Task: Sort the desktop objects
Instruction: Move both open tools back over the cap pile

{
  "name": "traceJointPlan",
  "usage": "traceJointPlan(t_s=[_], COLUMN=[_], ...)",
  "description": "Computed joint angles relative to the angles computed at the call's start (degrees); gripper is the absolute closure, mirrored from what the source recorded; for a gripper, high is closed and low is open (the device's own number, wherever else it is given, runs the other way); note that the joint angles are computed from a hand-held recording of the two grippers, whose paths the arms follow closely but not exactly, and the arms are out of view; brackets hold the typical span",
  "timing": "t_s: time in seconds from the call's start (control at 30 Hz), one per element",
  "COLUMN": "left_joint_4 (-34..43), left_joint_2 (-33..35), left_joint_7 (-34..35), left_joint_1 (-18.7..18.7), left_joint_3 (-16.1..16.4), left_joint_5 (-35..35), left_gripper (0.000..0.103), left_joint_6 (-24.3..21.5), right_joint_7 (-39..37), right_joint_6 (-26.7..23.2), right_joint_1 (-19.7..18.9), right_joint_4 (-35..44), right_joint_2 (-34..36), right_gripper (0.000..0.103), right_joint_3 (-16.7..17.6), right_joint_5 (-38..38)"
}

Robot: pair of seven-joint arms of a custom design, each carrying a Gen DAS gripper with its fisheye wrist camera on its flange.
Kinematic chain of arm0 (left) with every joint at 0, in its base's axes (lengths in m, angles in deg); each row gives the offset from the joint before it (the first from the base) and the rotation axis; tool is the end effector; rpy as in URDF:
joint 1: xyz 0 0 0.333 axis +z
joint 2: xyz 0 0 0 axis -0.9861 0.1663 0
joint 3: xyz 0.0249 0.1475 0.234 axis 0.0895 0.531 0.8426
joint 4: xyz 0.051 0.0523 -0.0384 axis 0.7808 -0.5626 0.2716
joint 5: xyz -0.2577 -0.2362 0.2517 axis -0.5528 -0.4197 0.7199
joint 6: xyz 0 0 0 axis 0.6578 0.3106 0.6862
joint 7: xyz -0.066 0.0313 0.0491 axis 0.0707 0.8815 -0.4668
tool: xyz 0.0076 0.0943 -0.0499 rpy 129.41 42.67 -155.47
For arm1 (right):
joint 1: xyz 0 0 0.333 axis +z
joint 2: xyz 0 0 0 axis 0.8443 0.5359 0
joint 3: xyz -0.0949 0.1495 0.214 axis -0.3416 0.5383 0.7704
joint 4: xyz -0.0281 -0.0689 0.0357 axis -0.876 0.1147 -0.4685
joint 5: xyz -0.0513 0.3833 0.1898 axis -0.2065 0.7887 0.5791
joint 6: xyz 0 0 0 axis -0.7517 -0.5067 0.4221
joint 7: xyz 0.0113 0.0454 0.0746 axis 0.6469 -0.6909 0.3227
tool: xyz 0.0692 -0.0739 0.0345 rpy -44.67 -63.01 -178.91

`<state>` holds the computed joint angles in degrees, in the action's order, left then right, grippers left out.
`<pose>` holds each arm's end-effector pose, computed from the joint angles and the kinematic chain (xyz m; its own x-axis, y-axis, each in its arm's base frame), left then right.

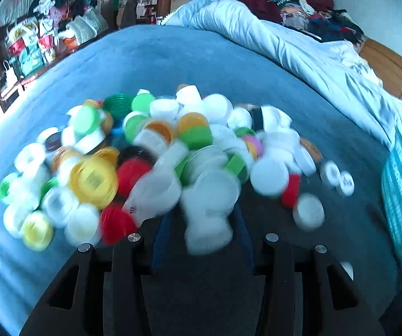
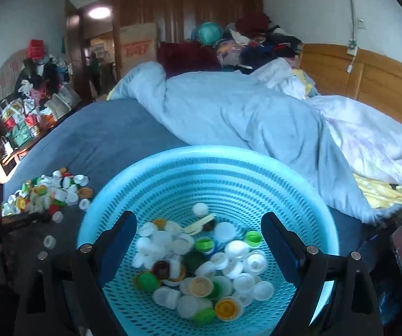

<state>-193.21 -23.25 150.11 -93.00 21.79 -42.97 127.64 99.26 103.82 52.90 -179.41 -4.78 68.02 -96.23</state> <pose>0.5810 -0.2413 0.3398 -0.1412 -0.9809 0.1340 -0.8000 0.0334 -0.5990 0.4045 0.1337 0.4482 -0.2084 -0.9776 -0.0300 -0.5762 0.1475 -0.8038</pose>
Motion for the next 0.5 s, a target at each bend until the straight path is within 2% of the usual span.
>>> traceJointPlan(t_s=[0.03,0.07,0.1,0.13,0.17,0.2,0.23,0.3,0.5], left_joint_4=[1.8,3.5,5.8,7.5,8.8,9.6,10.6,10.7,12.9], left_joint_2=[1.2,2.3,3.7,5.0,6.1,7.0,8.1,8.6,11.0], left_joint_7=[0.6,-2.4,-5.6,-5.3,-1.9,3.6,7.6,6.2,7.1], left_joint_1=[0.1,-1.4,-3.0,-3.1,-2.0,-0.3,0.0,-2.0,-2.8], left_joint_3=[-0.2,1.3,2.9,2.7,1.1,-1.2,-2.3,-0.1,0.8], left_joint_5=[-0.5,2.6,6.4,6.9,5.0,1.6,0.1,2.5,1.6], left_gripper=[0.064,0.061,0.051,0.037,0.027,0.002,0.001,0.001,0.001], left_joint_6=[-1.5,-2.5,-4.3,-5.8,-6.9,-7.1,-7.8,-6.9,-6.7], right_joint_7=[-0.5,-0.5,-0.5,-0.6,-1.2,-1.8,-2.1,-2.0,-3.4], right_joint_6=[0.0,0.2,1.3,2.1,2.7,2.9,3.4,4.8,6.1], right_joint_1=[0.6,1.0,1.4,1.7,2.4,3.3,4.2,5.6,8.5], right_joint_4=[0.9,1.5,2.1,2.6,3.3,4.0,4.7,5.0,3.6], right_joint_2=[1.1,1.9,3.0,4.1,5.5,6.8,8.0,9.4,8.8], right_gripper=[0.009,0.008,0.008,0.007,0.007,0.007,0.007,0.007,0.005], right_joint_3=[-0.2,-0.1,-0.1,-0.1,-0.4,-0.7,-0.9,-1.1,-1.3], right_joint_5=[0.3,0.4,0.5,0.7,1.0,1.6,2.2,3.3,5.7])
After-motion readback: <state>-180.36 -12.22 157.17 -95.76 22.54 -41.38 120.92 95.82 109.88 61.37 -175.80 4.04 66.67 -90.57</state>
